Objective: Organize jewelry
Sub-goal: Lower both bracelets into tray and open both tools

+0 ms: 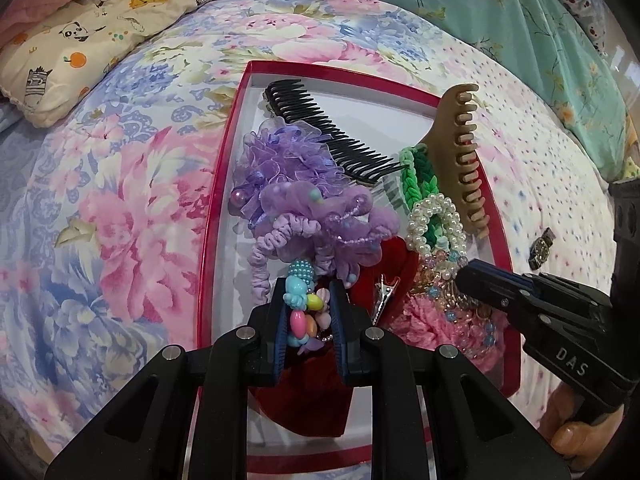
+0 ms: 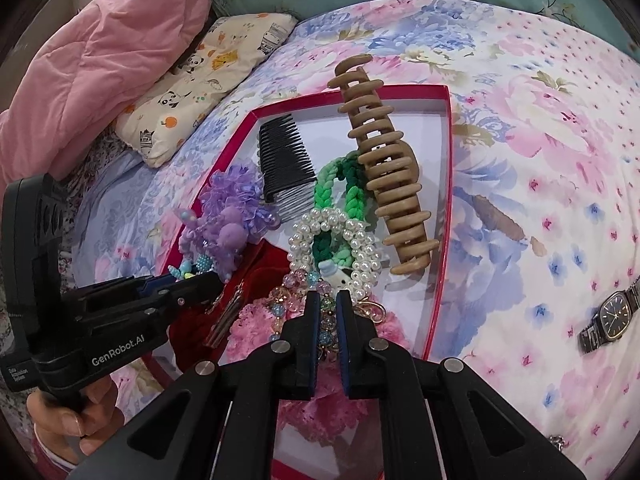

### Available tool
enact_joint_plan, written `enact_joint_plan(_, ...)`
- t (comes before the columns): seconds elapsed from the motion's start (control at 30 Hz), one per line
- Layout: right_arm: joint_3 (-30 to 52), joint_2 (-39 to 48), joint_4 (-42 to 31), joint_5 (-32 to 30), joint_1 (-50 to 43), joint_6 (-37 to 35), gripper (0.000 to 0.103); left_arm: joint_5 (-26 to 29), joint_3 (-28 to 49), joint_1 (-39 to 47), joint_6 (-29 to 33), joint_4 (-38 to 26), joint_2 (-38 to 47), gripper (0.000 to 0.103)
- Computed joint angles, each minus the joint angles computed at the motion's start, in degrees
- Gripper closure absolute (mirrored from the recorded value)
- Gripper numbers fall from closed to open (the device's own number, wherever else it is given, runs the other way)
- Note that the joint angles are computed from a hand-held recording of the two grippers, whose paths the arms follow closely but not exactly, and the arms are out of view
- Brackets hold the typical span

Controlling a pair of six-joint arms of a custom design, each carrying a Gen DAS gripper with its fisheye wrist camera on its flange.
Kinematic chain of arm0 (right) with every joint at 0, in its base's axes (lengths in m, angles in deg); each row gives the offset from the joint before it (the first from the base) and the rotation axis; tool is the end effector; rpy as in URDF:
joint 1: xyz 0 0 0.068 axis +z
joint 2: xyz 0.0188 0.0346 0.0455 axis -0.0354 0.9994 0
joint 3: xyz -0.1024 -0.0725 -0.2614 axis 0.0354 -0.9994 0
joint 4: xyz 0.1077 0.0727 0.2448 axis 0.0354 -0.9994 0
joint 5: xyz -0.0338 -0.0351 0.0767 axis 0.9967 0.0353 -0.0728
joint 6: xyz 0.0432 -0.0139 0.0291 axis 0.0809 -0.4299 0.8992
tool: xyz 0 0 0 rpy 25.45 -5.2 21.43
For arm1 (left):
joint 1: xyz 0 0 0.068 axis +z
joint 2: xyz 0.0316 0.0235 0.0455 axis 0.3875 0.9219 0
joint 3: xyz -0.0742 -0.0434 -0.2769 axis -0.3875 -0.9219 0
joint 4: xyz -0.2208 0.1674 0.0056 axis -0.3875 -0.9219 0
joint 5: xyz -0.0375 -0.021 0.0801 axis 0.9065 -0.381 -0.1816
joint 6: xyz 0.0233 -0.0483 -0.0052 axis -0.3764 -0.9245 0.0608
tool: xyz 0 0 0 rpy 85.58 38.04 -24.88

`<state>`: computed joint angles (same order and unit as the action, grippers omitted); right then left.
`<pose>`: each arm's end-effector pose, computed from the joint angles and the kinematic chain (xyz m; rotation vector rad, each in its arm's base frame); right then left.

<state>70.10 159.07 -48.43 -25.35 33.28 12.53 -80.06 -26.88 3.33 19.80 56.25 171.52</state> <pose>0.2771 0.1961 0.2035 -0.0256 2.5421 0.4991 0.3131 -0.1149 0.2079 0.3087 2.6699 -0.3006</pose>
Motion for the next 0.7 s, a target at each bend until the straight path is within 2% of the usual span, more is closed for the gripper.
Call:
enact_joint_plan(0.3, 0.37, 0.56, -0.31, -0.17, -0.61, 0.63, 0.094, 0.02, 0.2, 0.01, -0.02, -0.06, 0.42, 0.086)
enact_joint_plan(0.47, 0.14, -0.05, -0.48, -0.59, -0.32, 0.96, 0.086, -0.78, -0.19, -0.54, 0.02, -0.28, -0.29, 0.086)
enact_joint_plan(0.53, -0.42, -0.47, -0.01, -0.89, -0.32, 1.41, 0.074, -1.11, -0.3, -0.81, 0.07, -0.36, -0.49, 0.086)
enact_joint_plan(0.7, -0.85, -0.79, 0.0, 0.41, -0.14, 1.81, 0.071, -1.81, -0.35, -1.12, 0.04, -0.45, -0.69, 0.084)
